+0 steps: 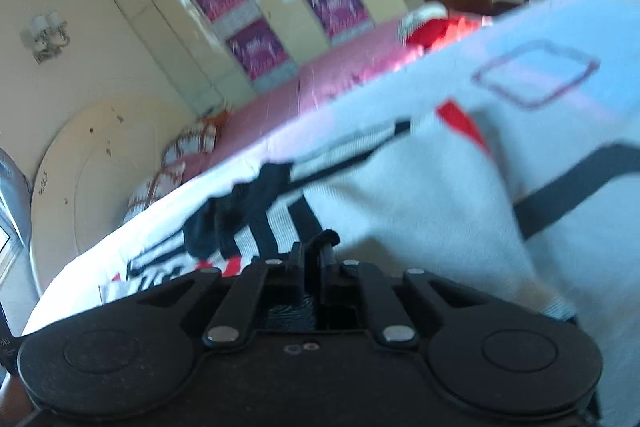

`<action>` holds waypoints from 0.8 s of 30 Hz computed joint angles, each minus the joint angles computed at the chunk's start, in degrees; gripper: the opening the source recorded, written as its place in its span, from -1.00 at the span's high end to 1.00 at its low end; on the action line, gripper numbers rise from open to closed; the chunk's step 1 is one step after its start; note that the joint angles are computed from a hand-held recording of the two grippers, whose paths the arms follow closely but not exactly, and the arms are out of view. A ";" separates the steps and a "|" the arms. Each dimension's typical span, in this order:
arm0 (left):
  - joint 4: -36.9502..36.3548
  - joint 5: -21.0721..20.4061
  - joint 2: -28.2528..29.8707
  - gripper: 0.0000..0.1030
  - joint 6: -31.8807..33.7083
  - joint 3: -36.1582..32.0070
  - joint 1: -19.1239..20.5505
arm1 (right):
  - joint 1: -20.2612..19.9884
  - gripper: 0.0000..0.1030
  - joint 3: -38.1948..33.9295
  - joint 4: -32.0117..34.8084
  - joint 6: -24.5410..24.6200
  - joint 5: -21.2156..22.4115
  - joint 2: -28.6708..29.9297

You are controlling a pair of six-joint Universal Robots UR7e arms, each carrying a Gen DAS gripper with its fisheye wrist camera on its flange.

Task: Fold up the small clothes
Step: 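Grasp the folded side edge with the left tool while the right tool holds the collar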

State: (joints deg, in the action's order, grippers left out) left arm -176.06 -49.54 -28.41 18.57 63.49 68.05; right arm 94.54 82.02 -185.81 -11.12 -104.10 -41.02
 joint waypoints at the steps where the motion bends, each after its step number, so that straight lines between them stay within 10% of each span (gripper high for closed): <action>1: -0.03 0.08 0.02 -0.42 0.06 0.03 -0.02 | 0.48 0.90 0.26 -1.08 -0.89 -1.70 0.13; 10: 2.55 -0.23 -0.08 -0.64 -2.77 -0.77 0.63 | 0.16 0.94 -1.13 0.81 -2.27 -6.56 1.73; 16: -4.76 -0.66 -5.11 -0.64 -5.68 8.78 -1.11 | -0.13 0.51 3.06 1.40 -0.57 -3.65 -2.69; 24: -7.96 2.07 -8.27 -0.64 -10.40 17.60 -1.78 | -1.38 0.84 3.81 6.39 3.67 1.00 -3.37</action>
